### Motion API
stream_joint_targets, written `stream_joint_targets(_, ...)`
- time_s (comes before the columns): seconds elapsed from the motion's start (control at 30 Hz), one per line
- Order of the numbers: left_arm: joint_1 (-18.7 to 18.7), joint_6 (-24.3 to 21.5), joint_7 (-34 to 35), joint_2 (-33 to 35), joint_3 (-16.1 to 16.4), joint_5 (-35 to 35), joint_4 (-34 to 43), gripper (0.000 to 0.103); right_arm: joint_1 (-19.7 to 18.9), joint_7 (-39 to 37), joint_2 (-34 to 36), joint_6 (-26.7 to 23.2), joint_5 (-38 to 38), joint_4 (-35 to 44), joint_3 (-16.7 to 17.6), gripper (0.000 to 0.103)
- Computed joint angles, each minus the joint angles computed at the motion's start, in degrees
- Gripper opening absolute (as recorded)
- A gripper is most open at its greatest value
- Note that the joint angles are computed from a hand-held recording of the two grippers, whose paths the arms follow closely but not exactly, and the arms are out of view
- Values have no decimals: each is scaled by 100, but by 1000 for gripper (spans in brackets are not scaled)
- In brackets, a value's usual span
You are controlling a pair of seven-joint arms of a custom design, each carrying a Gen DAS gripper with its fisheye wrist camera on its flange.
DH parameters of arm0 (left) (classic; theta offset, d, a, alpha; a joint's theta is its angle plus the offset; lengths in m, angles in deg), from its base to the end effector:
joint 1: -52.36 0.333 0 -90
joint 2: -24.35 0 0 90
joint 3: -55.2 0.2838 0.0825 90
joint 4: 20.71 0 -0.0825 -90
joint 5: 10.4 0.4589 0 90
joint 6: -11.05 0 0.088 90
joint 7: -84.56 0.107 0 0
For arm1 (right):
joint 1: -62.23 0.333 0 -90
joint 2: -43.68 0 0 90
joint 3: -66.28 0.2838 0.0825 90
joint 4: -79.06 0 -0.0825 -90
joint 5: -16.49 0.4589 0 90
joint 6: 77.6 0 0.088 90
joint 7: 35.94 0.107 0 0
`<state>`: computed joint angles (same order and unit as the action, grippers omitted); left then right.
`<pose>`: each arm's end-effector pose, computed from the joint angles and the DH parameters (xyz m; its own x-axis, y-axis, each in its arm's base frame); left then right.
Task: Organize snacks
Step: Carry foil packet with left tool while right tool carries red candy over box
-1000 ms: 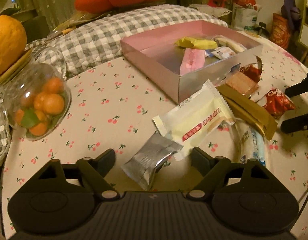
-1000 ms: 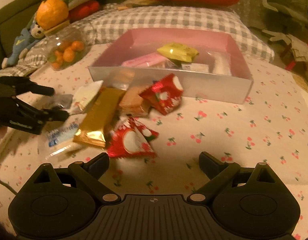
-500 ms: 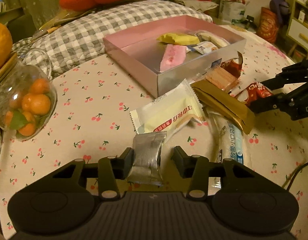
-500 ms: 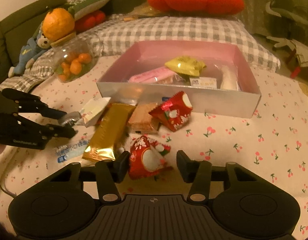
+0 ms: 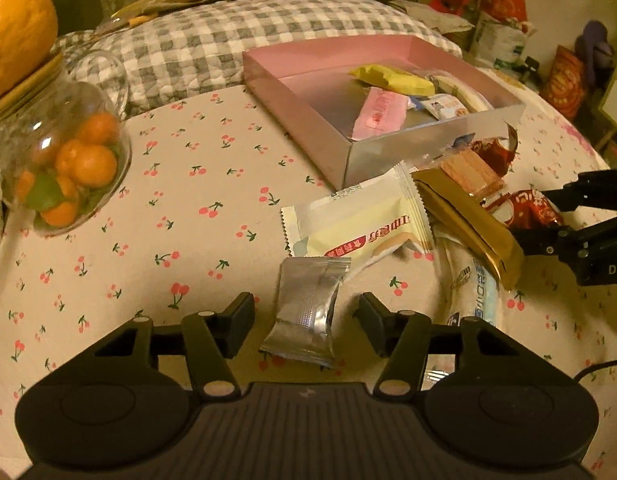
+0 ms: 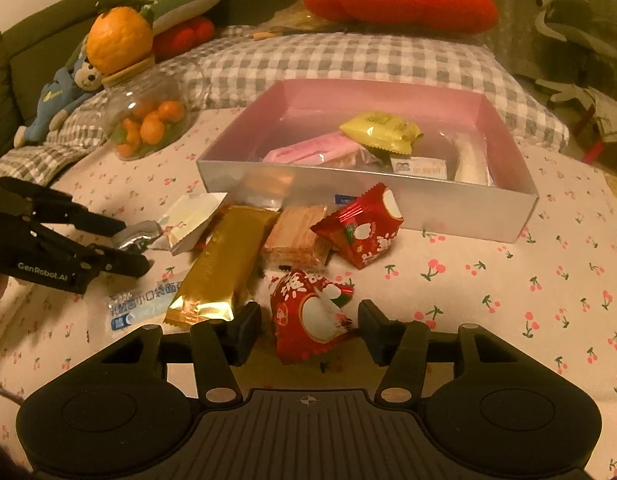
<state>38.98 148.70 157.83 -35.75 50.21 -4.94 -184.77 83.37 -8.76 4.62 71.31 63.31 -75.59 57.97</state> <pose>0.3754 -0.1171 0.4742 -0.0578 -0.9983 -0.0037 -0.8213 0.0497 -0.5683 0.4557 0.0948 0.4306 0.6975 -0.7081 -0.1102 -0.5274 -0.4031 -0.7479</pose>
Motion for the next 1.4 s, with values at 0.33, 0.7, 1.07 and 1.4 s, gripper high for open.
stream_joint_targets(0.33,17,-231,-584,108,-270,61,176,26,95,-192,-71,215,140,-60,-42,32)
stream_joint_targets(0.7,-75,-688,-1055,187,-375,277,402,22,-8,-71,-283,-142,93,-101,-103,32)
stream_joint_targets(1.07,-140,-714,-1389,-51,-378,269,414,22,-65,7,-492,-445,242,-75,-164,32)
stream_joint_targets(1.4,-88,-369,-1786,102,-482,382,625,22,-124,142,-468,-639,436,114,-199,32)
